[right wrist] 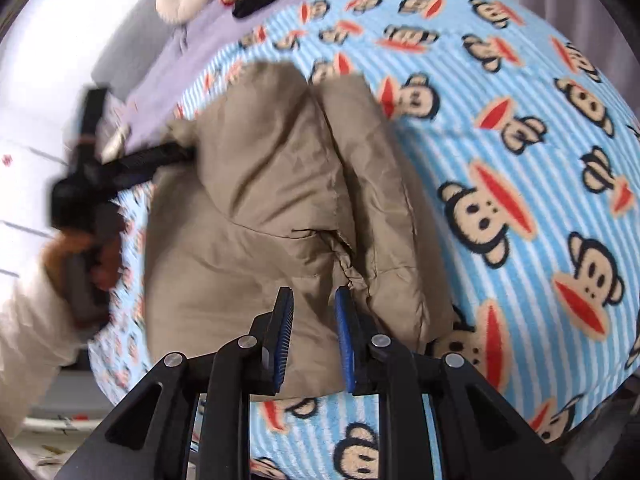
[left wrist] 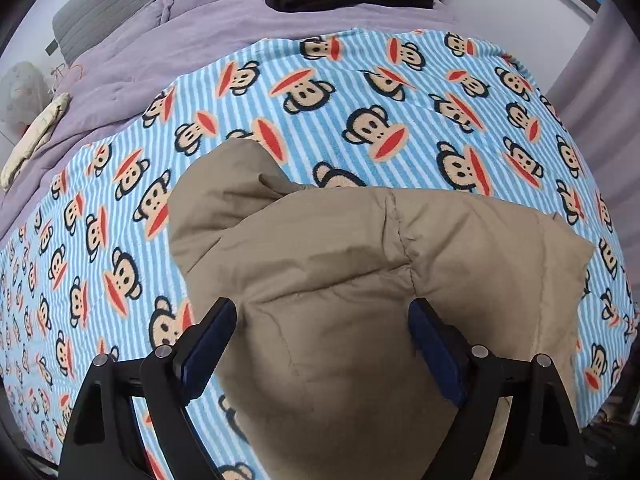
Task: Fold large clothes
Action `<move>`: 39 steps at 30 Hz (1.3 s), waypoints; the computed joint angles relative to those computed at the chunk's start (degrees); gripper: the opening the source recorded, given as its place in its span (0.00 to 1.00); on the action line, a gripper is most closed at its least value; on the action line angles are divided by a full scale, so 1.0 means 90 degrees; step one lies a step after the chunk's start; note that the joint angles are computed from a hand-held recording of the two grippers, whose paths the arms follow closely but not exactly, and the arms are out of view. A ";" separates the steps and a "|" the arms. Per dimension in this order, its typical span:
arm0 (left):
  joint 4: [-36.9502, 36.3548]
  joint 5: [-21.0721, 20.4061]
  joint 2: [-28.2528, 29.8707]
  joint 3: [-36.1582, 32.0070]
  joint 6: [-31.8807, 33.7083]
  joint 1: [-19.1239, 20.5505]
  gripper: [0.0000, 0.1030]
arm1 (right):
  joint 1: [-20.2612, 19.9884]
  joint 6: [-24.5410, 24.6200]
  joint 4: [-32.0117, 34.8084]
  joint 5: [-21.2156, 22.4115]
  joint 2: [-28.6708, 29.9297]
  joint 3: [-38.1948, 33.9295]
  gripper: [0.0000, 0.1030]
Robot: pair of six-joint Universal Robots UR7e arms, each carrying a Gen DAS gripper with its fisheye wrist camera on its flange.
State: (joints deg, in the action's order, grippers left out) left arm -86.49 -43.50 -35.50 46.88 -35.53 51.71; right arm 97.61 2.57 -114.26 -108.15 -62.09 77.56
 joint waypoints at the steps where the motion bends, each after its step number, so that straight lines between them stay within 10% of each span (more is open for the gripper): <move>1: 0.0019 -0.0013 -0.0139 0.0158 -0.0053 -0.0045 0.86 | -0.0040 0.0013 0.0112 0.0051 0.0028 -0.0018 0.22; 14: -0.0183 -0.0434 -0.1746 0.2480 -0.1631 -0.0506 0.86 | -0.0319 -0.0257 0.1113 0.0284 0.0432 -0.0764 0.22; 16: -0.0270 -0.0403 -0.1856 0.2666 -0.1723 -0.0542 1.00 | -0.0307 -0.0243 0.1164 0.0246 0.0464 -0.0778 0.22; 28: -0.0557 -0.0374 -0.2101 0.3041 -0.1915 -0.0408 1.00 | 0.0109 0.0239 0.1085 -0.0183 0.0715 -0.0797 0.25; 39: -0.0539 -0.0759 -0.2152 0.3030 -0.1872 -0.0251 1.00 | 0.0401 0.0164 0.1027 -0.0289 0.0932 -0.1462 0.64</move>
